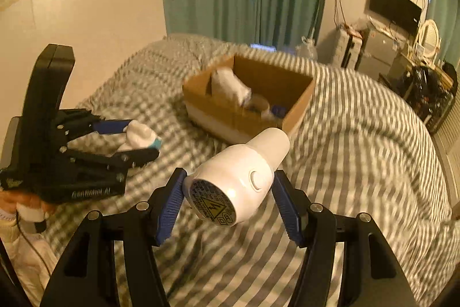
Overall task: Organize objects
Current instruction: 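Grasp the white hair dryer with the right tool while the left tool grasps the white plush toy, then lower the hair dryer and plush toy into the box and open both tools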
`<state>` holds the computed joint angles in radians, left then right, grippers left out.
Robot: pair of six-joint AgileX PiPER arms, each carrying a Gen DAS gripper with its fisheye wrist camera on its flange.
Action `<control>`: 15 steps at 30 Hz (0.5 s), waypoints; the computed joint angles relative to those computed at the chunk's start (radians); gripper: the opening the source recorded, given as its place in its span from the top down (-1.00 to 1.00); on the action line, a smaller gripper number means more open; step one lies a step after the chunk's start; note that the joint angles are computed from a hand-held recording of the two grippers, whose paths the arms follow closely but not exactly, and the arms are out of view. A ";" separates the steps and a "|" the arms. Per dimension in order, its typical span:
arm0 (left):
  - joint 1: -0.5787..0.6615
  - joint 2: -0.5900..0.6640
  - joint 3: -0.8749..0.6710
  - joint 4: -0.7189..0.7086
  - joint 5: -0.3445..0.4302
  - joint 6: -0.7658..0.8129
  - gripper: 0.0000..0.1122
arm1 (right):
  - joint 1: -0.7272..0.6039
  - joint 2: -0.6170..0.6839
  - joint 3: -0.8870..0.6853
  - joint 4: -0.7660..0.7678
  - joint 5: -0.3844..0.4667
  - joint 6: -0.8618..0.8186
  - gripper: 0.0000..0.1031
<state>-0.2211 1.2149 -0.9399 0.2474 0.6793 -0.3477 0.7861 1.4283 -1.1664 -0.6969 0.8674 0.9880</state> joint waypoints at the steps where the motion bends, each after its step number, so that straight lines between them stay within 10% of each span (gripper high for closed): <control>1: 0.031 0.030 -0.043 -0.016 -0.006 0.030 -0.03 | -0.014 0.010 -0.037 -0.006 0.008 -0.028 -0.18; 15: 0.228 0.456 -0.630 -0.170 0.024 0.299 -0.03 | -0.334 0.370 -0.617 0.188 -0.036 -0.491 -0.18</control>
<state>0.0072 1.6707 -1.5697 0.0778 0.7029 -0.0489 0.4521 1.7984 -1.7837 -0.5087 0.8318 0.4967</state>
